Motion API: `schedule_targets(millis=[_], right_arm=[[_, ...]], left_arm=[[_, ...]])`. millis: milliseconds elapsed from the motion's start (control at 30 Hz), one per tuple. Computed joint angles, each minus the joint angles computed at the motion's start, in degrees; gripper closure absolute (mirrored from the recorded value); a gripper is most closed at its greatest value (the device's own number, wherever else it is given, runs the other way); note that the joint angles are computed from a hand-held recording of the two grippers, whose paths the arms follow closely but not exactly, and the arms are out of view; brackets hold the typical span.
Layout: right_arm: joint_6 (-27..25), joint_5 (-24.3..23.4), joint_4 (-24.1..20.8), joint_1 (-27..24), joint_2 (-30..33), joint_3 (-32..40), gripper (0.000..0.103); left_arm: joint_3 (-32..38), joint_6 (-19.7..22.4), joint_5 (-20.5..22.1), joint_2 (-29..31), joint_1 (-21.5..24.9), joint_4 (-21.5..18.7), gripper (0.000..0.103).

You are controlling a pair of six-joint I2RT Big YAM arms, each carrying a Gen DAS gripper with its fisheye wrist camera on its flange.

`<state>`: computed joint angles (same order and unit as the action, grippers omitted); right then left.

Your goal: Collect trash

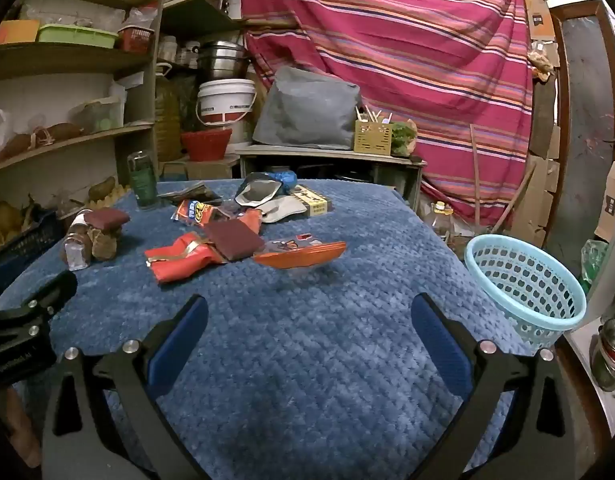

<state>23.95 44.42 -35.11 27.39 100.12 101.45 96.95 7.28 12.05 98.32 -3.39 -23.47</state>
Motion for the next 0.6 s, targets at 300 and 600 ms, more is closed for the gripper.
schedule_targets(millis=[300, 600], right_arm=[[-0.36, 0.51, 0.05, 0.08, 0.02, -0.05, 0.004], [-0.58, 0.47, 0.08, 0.06, -0.03, -0.14, 0.004]], left_arm=[[0.01, -0.13, 0.09, -0.03, 0.08, 0.01, 0.005], [0.08, -0.50, 0.32, 0.19, 0.10, -0.38, 0.005]])
